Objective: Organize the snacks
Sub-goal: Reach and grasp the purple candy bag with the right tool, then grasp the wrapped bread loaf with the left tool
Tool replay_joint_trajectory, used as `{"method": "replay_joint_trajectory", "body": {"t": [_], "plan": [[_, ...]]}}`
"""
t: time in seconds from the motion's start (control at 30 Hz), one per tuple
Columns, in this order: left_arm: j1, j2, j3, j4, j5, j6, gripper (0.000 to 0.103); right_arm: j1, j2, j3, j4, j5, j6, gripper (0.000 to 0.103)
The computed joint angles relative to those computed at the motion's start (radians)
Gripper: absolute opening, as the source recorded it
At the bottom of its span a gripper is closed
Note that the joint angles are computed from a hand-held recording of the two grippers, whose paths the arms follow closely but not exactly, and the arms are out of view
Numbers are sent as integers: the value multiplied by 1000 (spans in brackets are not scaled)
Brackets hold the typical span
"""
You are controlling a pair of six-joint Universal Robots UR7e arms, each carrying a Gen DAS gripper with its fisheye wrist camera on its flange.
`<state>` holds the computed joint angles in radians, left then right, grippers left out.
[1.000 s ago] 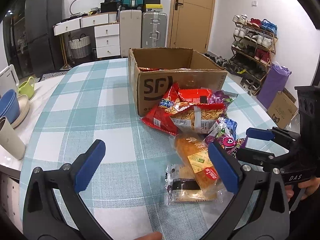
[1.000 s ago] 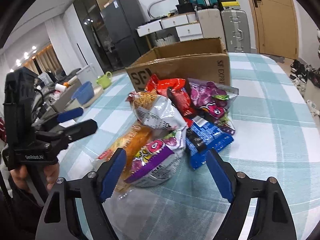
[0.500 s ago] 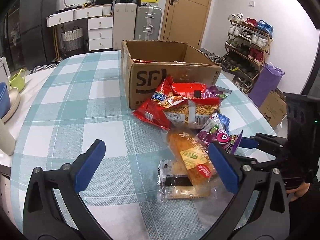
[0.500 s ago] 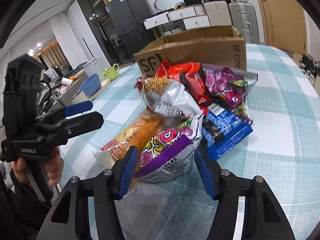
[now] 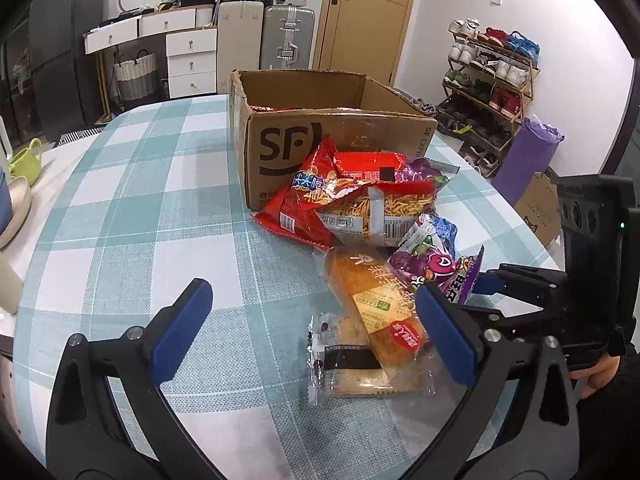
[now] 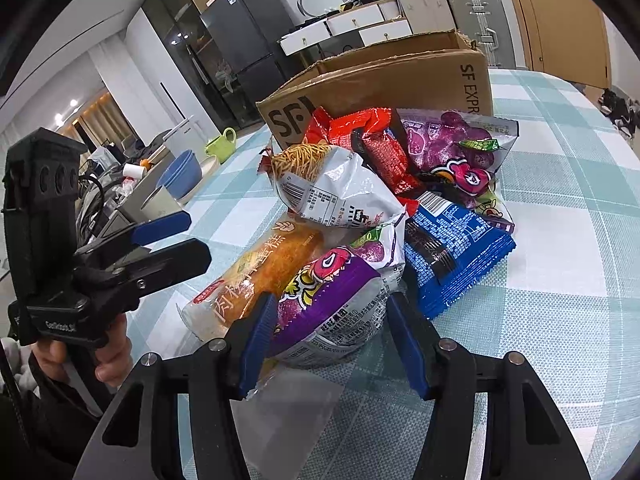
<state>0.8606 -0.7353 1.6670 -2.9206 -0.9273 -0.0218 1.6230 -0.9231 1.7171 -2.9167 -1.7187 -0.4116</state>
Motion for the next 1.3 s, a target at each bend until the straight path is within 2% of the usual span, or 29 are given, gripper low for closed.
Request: {"method": "replay_joint_trajectory", "body": {"t": [0.03, 0.1, 0.23, 0.7, 1.07, 1.27, 1.3], "plan": [[1, 0, -2, 4, -2, -2, 97, 1, -2, 11, -25, -13, -4, 40], [3, 2, -4, 9, -1, -5, 97, -5, -6, 16, -37, 3, 2, 36], [7, 2, -8, 13, -8, -9, 97, -4, -11, 30, -76, 5, -15, 33], [13, 8, -18, 47, -38, -24, 97, 21, -45, 78, -291, -10, -63, 33], [-5, 49, -54, 87, -36, -48, 96, 21, -73, 102, -347, -13, -56, 33], [-7, 92, -93, 121, -26, -38, 86, 13, -88, 105, -348, -8, -42, 33], [-6, 97, -99, 128, -24, -42, 82, 13, -89, 106, -349, -8, -41, 33]]}}
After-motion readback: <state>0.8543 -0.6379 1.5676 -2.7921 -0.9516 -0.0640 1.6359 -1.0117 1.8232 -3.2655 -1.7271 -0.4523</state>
